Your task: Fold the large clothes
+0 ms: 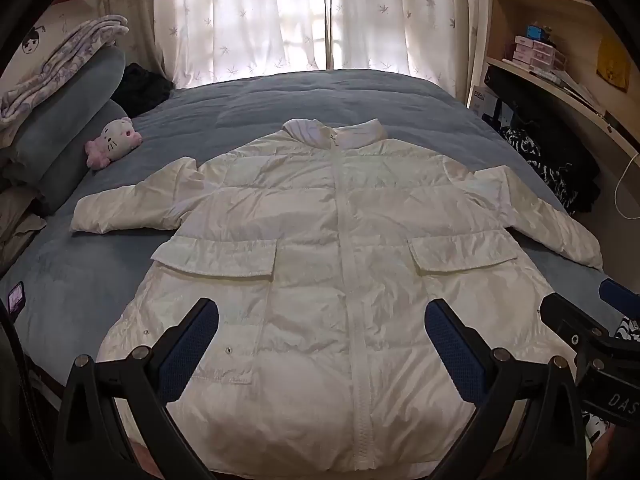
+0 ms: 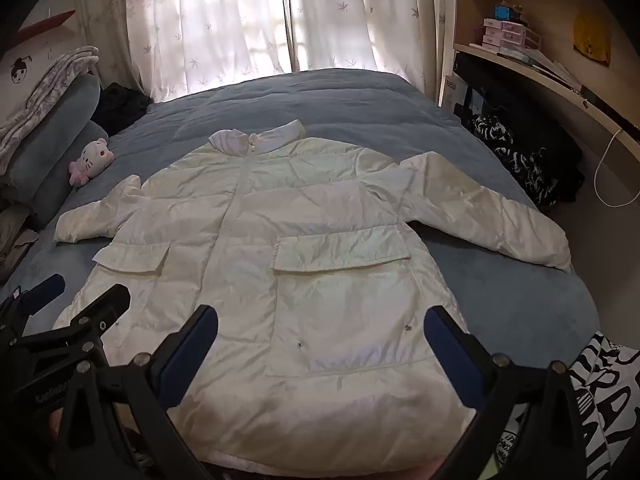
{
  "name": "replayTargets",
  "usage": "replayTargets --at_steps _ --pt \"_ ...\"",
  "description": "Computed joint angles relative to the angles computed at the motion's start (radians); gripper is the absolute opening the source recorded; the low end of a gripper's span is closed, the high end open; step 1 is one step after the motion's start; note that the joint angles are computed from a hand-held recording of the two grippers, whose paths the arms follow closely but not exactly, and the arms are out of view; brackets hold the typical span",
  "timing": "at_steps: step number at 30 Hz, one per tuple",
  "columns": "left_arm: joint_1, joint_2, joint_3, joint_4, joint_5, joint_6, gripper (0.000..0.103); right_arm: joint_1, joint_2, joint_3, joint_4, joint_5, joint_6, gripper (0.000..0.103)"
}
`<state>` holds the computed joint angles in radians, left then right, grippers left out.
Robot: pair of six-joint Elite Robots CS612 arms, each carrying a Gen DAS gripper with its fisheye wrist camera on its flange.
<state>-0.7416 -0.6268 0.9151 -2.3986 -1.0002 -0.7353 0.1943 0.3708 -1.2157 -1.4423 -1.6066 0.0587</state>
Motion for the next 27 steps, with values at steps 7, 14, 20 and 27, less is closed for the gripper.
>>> replayTargets --at_steps 7,14,20,27 --pt "0.010 -0.003 0.013 -0.008 -0.046 -0.013 0.102 -0.005 0.010 -0.009 -0.018 0.047 0.013 0.103" --pt "0.005 0.007 -0.005 0.006 -0.040 -0.002 0.102 -0.008 0.006 -0.004 -0.014 0.054 -0.001 0.103" --pt "0.004 0.009 -0.008 0.008 -0.037 -0.002 0.102 -0.002 0.009 -0.005 -0.016 0.043 0.000 0.103" --pt "0.006 0.009 -0.014 0.023 -0.051 -0.008 0.102 -0.001 0.009 -0.003 -0.020 0.041 -0.001 0.103"
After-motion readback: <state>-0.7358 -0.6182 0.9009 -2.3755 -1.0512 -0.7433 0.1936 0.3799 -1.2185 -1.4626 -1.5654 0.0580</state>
